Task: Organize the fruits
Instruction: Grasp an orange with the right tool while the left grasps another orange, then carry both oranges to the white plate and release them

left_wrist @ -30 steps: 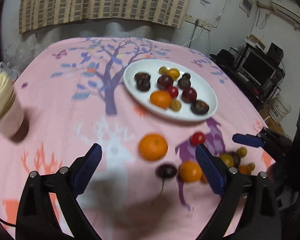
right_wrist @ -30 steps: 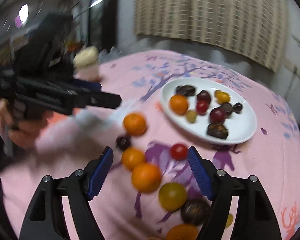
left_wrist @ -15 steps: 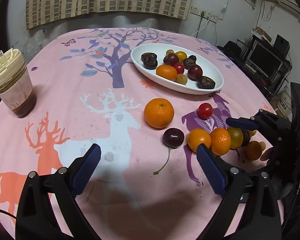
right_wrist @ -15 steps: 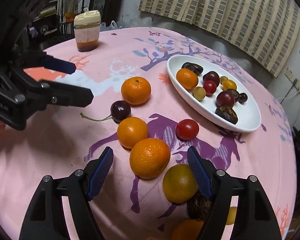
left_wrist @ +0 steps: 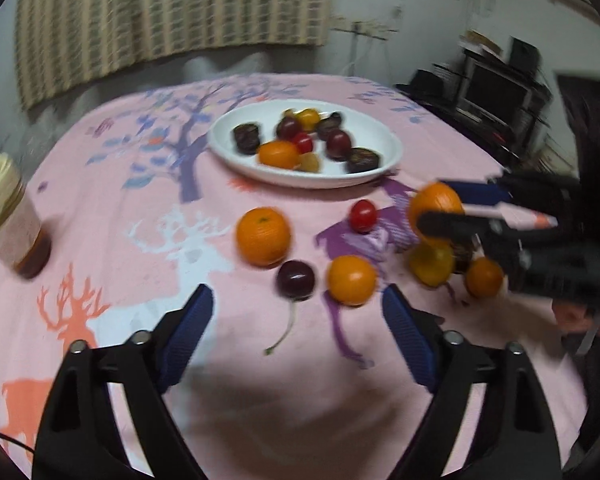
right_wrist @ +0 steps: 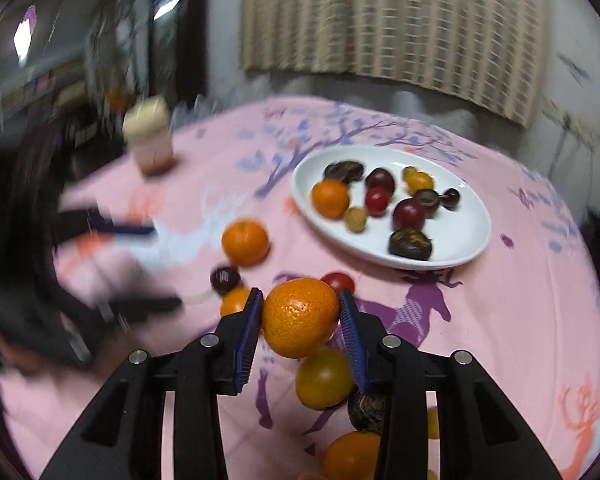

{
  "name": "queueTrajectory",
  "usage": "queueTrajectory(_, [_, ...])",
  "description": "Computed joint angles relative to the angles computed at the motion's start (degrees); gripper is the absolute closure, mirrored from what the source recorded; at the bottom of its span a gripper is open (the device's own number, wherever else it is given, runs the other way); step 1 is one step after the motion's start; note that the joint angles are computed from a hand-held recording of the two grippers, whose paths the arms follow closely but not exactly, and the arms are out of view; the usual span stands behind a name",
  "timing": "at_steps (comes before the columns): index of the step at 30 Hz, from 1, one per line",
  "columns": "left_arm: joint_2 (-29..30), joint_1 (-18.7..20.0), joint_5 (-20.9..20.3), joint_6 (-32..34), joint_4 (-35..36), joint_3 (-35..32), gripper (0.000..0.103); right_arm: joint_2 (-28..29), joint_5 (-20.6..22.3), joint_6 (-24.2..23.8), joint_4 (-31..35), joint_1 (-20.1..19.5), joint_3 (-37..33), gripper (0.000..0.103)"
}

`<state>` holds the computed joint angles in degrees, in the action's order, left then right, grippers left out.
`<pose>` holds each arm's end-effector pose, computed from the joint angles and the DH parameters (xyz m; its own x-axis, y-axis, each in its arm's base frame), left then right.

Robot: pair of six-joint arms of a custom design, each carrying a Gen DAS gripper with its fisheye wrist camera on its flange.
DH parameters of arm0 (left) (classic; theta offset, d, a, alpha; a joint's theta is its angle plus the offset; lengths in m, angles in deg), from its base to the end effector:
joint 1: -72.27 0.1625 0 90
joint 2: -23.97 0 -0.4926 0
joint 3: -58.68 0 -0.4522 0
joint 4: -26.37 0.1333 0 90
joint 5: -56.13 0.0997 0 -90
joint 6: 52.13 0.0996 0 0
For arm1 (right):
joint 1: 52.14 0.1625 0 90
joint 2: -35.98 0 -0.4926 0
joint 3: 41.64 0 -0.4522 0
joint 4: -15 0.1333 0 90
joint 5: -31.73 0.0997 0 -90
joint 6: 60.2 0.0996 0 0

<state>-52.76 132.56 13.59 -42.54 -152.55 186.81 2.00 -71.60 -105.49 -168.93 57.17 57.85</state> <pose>-0.0759 -0.5500 0.2959 -0.7328 0.0609 -0.6777 0.5225 0.6884 -0.5032 0.3454 -0.6522 -0.0115 -0.4649 -0.7434 0.4809 -0.8830 0.4288 -0.1907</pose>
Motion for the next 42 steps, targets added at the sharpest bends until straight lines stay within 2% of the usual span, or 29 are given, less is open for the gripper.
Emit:
queueTrajectory(2, [1.64, -0.46, -0.88, 5.02, -1.94, -0.17, 0.033, -0.83, 1.68, 2.83, 0.70, -0.51, 0.00, 0.064])
queueTrajectory(4, [2.70, -0.18, -2.30, 6.71, -0.12, -1.23, 0.044, -1.02, 1.65, 4.70, 1.50, -0.74, -0.35, 0.064])
queueTrajectory(6, [3.19, 0.51, -4.54, 6.17, 2.94, -2.60, 0.046, -0.89, 0.98, 5.70, 2.41, -0.85, -0.89, 0.064])
queueTrajectory(9, [4.76, 1.02, -3.77, 8.39, 3.77, -4.17, 0.046, -0.70, -0.29, 7.04, 3.62, -1.08, -1.59, 0.064])
queueTrajectory(11, [5.50, 1.52, -3.40, 9.58, 4.63, -5.15, 0.051, -0.73, -0.62, 7.84, 4.23, -1.22, -1.70, 0.063])
queueTrajectory(13, [5.55, 2.45, -5.26, 9.38, 8.55, -6.76, 0.060, -0.98, -0.52, 8.66, 5.31, -1.47, -1.89, 0.063])
queueTrajectory(14, [5.68, 2.80, -5.86, 9.58, 10.16, -7.40, 0.061, -1.02, -0.59, 8.92, 5.45, -1.55, -1.96, 0.063])
queueTrajectory(17, [6.78, 2.63, -3.95, 13.44, 10.38, -7.71, 0.061, -1.24, -0.88, 9.64, 5.39, -1.75, -1.98, 0.063])
queueTrajectory(21, [7.40, 2.78, -1.98, 14.02, 12.81, -8.12, 0.061, -1.58, -0.50, 10.52, 5.61, -1.95, -1.85, 0.063])
queueTrajectory(24, [7.08, 2.91, -2.16, 12.64, 13.17, -8.07, 0.068, -1.76, -0.23, 10.58, 5.19, -1.90, -1.62, 0.063])
queueTrajectory(27, [5.94, 3.34, -4.51, 9.10, 14.54, -8.06, 0.068, -2.05, 0.56, 10.95, 5.12, -2.05, -1.34, 0.063])
queueTrajectory(30, [4.65, 3.15, -6.15, 8.57, 14.03, -7.67, 0.068, -2.15, 1.56, 11.79, 6.17, -2.20, -1.54, 0.063])
queueTrajectory(33, [4.15, 3.21, -8.59, 8.53, 14.53, -10.92, 0.068, -1.46, 2.80, 12.91, 7.27, -2.17, -3.53, 0.063])
queueTrajectory(40, [14.65, 5.47, -3.31, 9.62, 10.70, -28.45, 0.066, 6.55, -1.62, 15.42, 5.51, -0.92, -17.40, 0.062])
queueTrajectory(41, [16.57, 5.69, -0.44, 9.75, 9.47, -30.77, 0.061, 7.52, -2.01, 15.29, 5.51, -0.87, -19.04, 0.046])
queueTrajectory(42, [17.41, 5.62, 2.51, 8.57, 9.79, -31.88, 0.030, 8.54, -3.14, 14.77, 4.73, -0.68, -20.51, 0.036])
